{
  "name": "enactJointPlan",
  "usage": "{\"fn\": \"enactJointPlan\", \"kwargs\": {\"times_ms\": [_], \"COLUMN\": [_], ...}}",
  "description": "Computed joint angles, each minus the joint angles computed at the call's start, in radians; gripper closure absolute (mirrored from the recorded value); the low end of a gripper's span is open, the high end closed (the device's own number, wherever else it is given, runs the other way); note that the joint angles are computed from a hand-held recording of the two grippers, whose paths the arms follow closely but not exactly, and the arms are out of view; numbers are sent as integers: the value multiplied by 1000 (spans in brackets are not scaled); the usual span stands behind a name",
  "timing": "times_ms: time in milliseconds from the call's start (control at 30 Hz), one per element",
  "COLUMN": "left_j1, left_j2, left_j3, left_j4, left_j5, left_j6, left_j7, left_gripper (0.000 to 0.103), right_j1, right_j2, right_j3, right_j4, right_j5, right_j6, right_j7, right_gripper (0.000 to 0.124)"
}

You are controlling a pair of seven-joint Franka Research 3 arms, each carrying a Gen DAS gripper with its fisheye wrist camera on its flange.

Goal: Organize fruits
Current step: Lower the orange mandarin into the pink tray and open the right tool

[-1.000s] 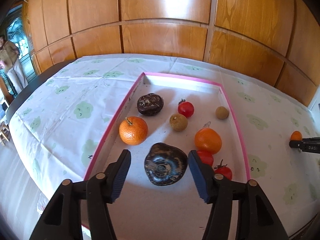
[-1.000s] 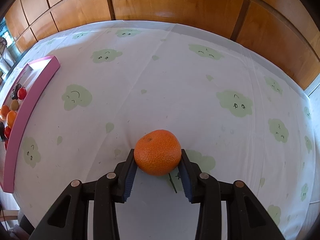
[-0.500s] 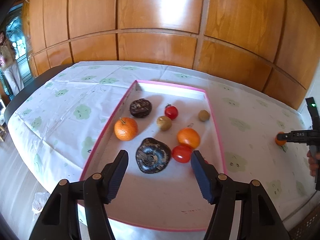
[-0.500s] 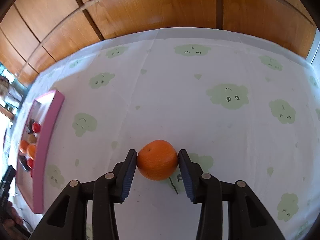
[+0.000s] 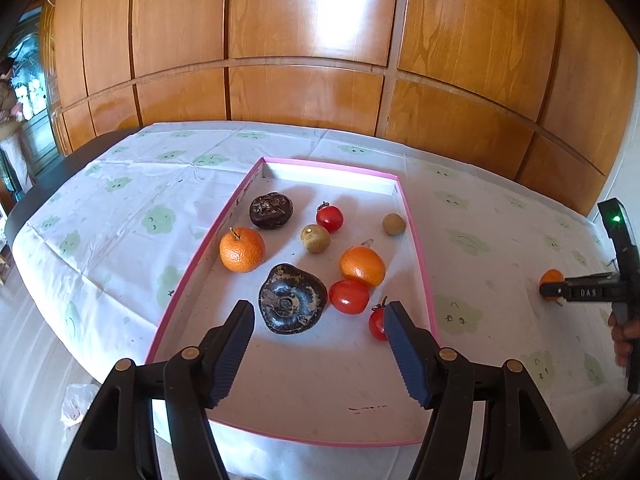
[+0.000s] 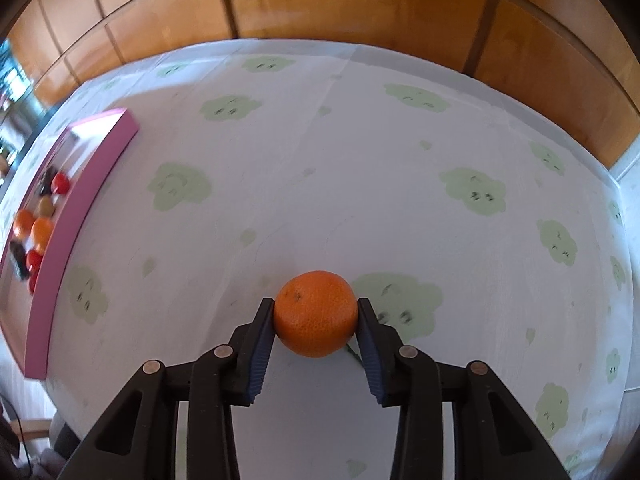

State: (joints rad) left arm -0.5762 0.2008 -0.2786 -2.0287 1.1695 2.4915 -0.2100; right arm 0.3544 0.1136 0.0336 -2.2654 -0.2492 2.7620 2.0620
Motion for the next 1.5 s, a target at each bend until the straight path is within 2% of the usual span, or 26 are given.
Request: {"fn": "enactJointPlan", "kwargs": {"times_ms": [267,500,667,800,900,1000,1167,1300,1500], "left_j1": [2,15,39,65,84,93,93,87,75], "left_j2": [1,-30,-83,-127,-144,-143,-126,-105,-91], "left_j3": [4,7,-2,-14,-23,-30,-35,-32,-27], "left_j4": [-8,-39,-95,-145,-169,-171,-155,-138,-123], "left_j5": [3,14,9,1,-11,-10,-16,-18,-17], "left_j6": [18,-6,-47,-75,-76,-74,-68,-59,-54], "left_j7": [-13,-47,-86,-119,-134,-141,-125,-113,-100], "left_gripper": [35,35,35,35,35,35,35,35,35], "right_j1": [16,57,97,132,173,225,327,359,333], "right_j2": [-6,-9,9,62,124,200,304,311,292], "right_j3": [79,140,191,217,207,174,58,15,36], "right_j4": [-7,17,94,187,257,340,441,435,373], "right_j5": [262,520,685,748,693,581,342,224,206], "right_j6": [20,82,90,54,5,-52,-83,-37,48], "right_j7": [-230,-438,-628,-741,-744,-686,-458,-345,-296], "right_gripper": [85,85,85,85,85,84,84,83,83]}}
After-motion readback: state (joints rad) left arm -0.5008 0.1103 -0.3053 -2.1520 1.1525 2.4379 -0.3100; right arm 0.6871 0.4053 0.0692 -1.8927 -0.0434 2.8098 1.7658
